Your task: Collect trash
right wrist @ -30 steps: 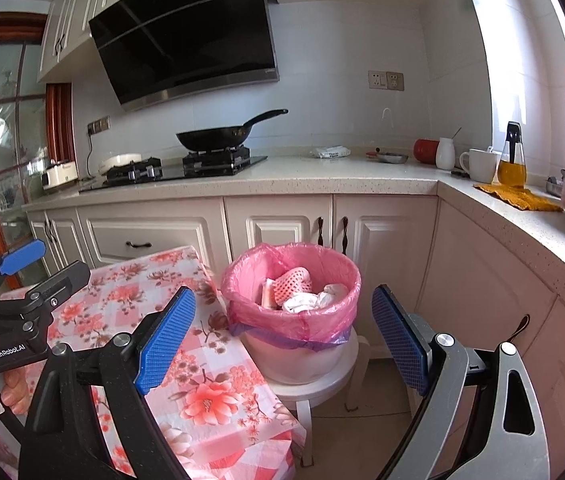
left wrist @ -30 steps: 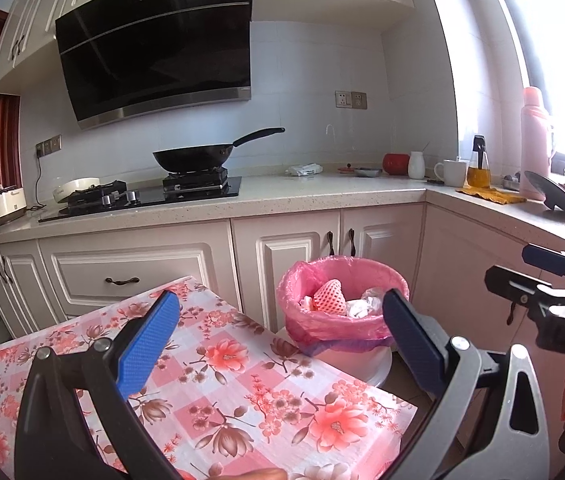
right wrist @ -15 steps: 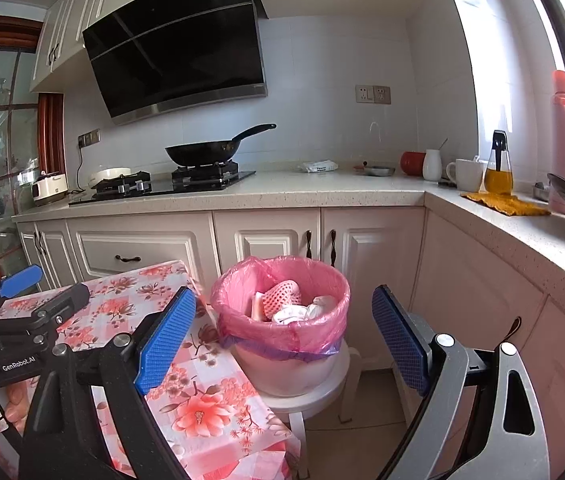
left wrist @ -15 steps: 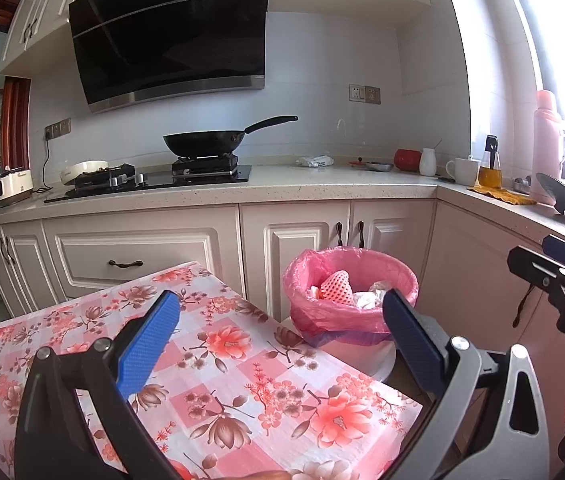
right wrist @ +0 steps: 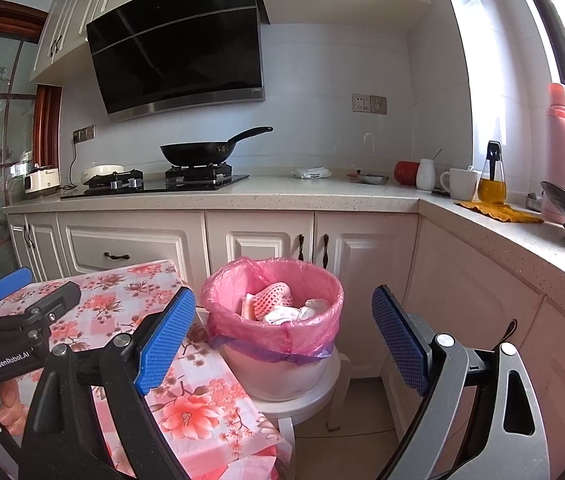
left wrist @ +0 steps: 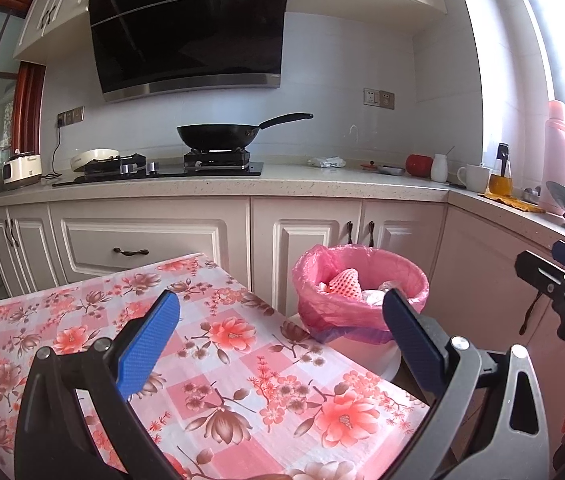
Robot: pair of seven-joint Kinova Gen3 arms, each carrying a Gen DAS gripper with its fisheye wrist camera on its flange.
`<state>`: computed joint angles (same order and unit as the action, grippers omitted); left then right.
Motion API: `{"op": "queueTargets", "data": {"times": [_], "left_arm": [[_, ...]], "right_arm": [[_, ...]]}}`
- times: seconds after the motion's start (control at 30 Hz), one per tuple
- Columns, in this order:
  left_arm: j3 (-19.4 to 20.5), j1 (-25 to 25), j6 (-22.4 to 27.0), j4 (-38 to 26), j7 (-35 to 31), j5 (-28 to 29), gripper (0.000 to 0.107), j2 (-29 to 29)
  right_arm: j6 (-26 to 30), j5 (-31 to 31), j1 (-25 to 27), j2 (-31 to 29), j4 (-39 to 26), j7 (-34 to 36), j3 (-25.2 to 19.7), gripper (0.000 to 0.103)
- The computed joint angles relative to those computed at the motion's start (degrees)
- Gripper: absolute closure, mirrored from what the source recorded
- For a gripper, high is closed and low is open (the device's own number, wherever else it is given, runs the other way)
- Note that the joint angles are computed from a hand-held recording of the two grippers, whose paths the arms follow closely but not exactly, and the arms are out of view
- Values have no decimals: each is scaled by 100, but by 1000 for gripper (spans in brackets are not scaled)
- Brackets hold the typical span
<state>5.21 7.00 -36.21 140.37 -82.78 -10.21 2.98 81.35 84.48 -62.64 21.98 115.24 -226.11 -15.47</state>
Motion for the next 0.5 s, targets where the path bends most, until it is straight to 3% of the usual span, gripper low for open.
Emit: {"op": "queueTargets", "data": {"times": [0.5], "left_arm": [[3, 63, -364, 149, -403, 272, 9, 159]], "right_arm": [[-32, 46, -64, 108, -93, 146, 37, 18]]}}
